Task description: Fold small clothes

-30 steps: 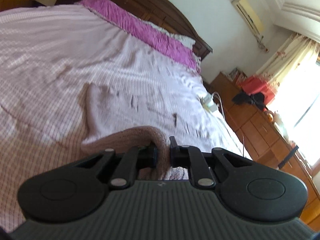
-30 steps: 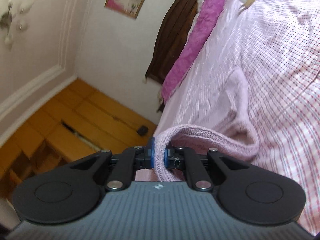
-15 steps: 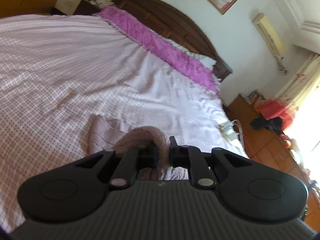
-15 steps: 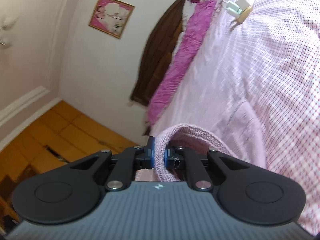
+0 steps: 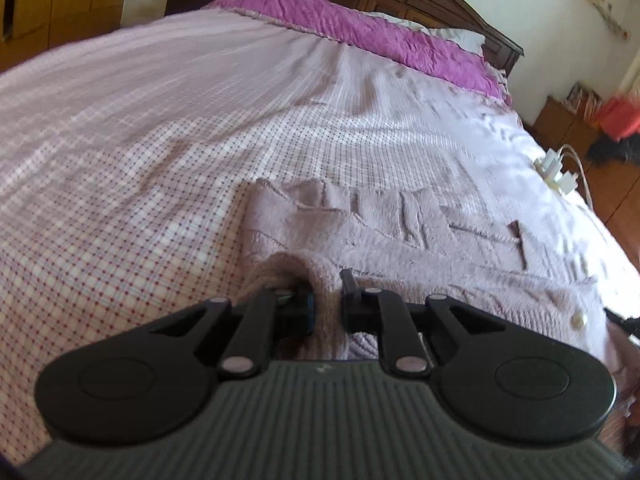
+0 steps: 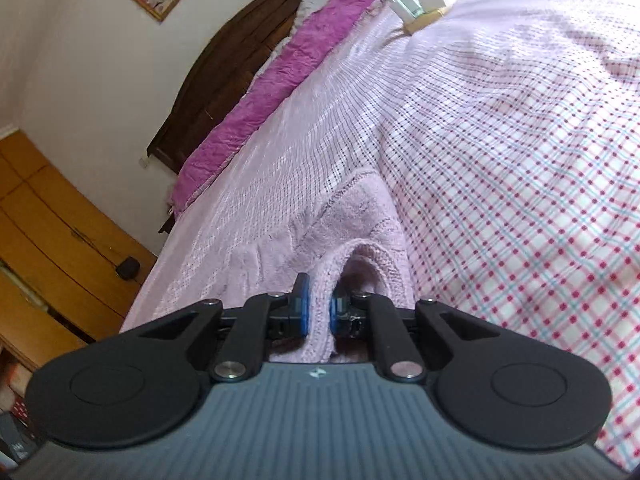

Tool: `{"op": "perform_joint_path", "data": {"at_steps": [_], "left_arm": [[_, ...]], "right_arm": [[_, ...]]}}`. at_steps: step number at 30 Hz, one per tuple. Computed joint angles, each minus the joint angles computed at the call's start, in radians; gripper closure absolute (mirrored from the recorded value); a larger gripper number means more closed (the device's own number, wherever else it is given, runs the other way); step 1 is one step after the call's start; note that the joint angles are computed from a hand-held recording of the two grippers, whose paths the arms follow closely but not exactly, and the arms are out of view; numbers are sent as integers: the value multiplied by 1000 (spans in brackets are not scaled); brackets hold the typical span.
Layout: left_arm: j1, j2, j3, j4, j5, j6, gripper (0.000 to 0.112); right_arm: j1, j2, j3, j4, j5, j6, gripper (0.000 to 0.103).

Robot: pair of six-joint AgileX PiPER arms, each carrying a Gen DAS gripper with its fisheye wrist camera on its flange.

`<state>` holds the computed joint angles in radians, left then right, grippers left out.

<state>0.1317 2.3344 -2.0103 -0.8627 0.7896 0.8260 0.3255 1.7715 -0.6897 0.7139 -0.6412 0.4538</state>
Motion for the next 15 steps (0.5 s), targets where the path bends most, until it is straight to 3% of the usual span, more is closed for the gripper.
{"op": "perform_joint_path", "data": {"at_steps": [5, 8, 11, 15], "left_arm": [[-23, -44, 70, 25, -68, 64, 97], [-28, -60, 79, 58, -71, 42, 97], [-31, -91, 103, 89, -75, 24, 90], [-31, -141, 158, 111, -97, 37, 84]], "right_arm": [[20, 13, 12, 5, -41, 12, 91], [37, -21, 32, 41, -32, 8, 89], [77, -85, 51, 150, -16, -78, 80], [162, -155, 60, 375, -31, -285, 55]]}}
